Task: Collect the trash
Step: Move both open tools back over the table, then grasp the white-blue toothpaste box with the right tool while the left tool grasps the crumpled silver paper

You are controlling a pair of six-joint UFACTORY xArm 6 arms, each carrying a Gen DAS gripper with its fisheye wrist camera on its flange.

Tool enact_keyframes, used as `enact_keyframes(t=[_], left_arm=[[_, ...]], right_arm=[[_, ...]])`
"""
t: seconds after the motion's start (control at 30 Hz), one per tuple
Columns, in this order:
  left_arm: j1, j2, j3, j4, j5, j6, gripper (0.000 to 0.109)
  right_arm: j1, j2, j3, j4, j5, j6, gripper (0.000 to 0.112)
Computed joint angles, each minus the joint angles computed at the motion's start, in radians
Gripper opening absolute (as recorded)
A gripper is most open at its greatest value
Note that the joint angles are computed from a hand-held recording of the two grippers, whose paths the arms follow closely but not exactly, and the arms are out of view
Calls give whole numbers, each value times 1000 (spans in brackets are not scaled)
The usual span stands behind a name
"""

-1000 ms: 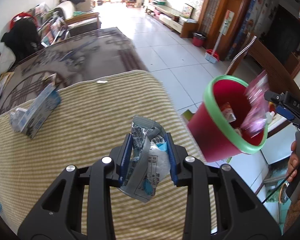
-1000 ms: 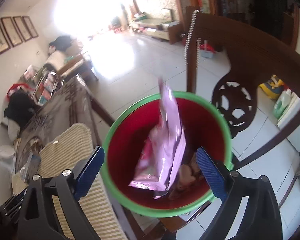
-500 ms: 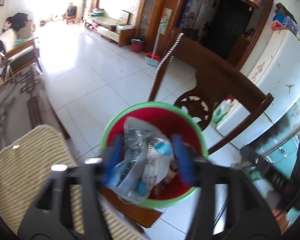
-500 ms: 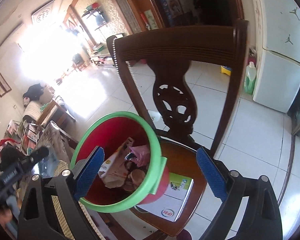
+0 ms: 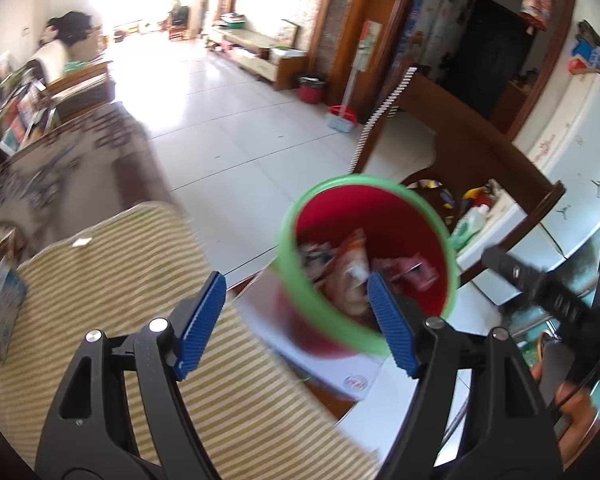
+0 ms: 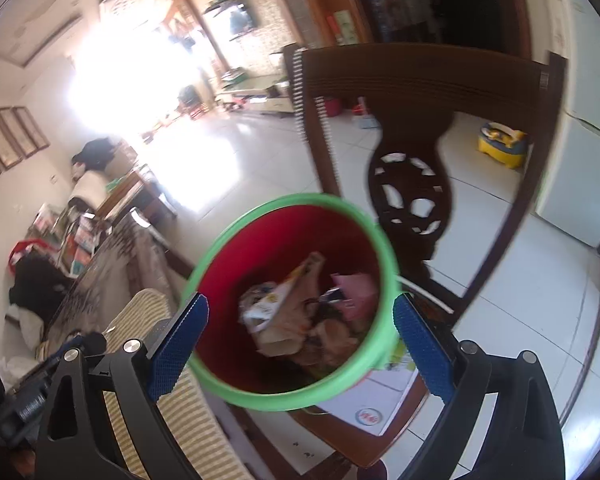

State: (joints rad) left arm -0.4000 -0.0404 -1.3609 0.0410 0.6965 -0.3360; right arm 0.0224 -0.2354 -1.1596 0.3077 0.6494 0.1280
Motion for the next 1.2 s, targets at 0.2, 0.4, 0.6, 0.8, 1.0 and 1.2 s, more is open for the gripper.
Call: enact_keyframes(t=[0.2,0.4,0.6,0.8,1.0,1.2], left_arm=[[134,-189,215,62,1,-106,70],[351,-340,365,129,12,-196,71],[653,-324,360,157,43,-156,72],[804,-188,299,16,54,-2,72],[850,-59,243,-83,56,154,72],[882,-58,248,-220,73,309,48]], right_arm=[[139,50,-57,6,13,-27,90],[256,78,-81,-36,28,23,90],[372,91,-98,-134,35,145,90],[477,98,-107,-247,54,317,90],[575,108,-121,-332,78,457,90],[669,175,-202,-358,111,497,90]])
